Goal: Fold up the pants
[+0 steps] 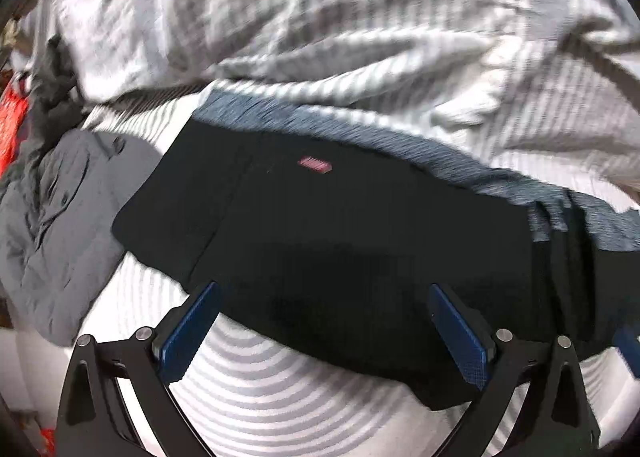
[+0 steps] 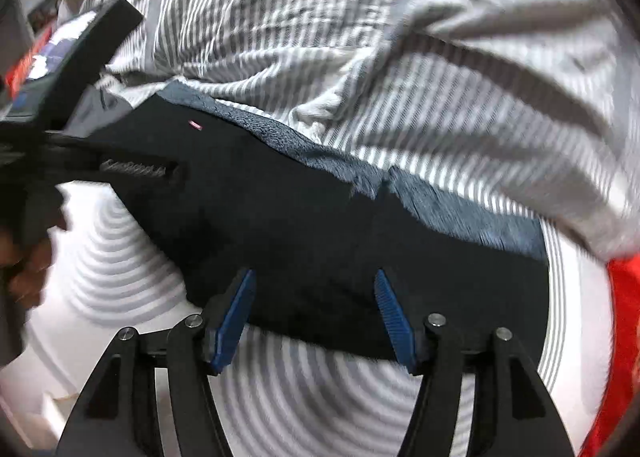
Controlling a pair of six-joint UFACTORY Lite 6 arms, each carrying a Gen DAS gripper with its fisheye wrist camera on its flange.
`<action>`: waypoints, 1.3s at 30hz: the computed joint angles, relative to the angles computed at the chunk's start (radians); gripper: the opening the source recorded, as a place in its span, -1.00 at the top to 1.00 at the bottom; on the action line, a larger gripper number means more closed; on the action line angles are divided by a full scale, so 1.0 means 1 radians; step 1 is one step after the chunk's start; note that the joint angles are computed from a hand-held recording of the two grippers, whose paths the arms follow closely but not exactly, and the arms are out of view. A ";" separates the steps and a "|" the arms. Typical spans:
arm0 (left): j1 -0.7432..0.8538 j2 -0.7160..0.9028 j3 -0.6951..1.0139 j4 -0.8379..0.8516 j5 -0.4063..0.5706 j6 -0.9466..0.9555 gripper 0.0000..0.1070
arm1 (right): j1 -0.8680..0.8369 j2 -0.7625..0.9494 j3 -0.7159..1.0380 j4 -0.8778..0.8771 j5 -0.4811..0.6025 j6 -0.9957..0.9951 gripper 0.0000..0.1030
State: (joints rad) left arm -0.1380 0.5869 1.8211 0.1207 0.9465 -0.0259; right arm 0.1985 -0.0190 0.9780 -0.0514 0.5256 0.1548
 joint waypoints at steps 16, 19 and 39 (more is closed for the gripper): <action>-0.360 0.275 0.457 -0.322 0.175 0.130 -0.42 | -0.784 0.161 0.132 0.578 0.242 -0.434 0.69; -0.373 0.293 0.323 -0.265 0.118 0.091 -0.42 | -0.792 0.221 0.106 0.635 0.241 -0.473 0.69; -0.208 0.065 -0.021 -0.310 0.024 0.051 -0.47 | -0.734 0.190 0.094 0.728 0.286 -0.584 0.67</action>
State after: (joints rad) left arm -0.3462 0.6519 1.8003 -0.1892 0.9703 0.0254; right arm -0.5352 0.1714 1.0719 0.6763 0.8120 -0.4291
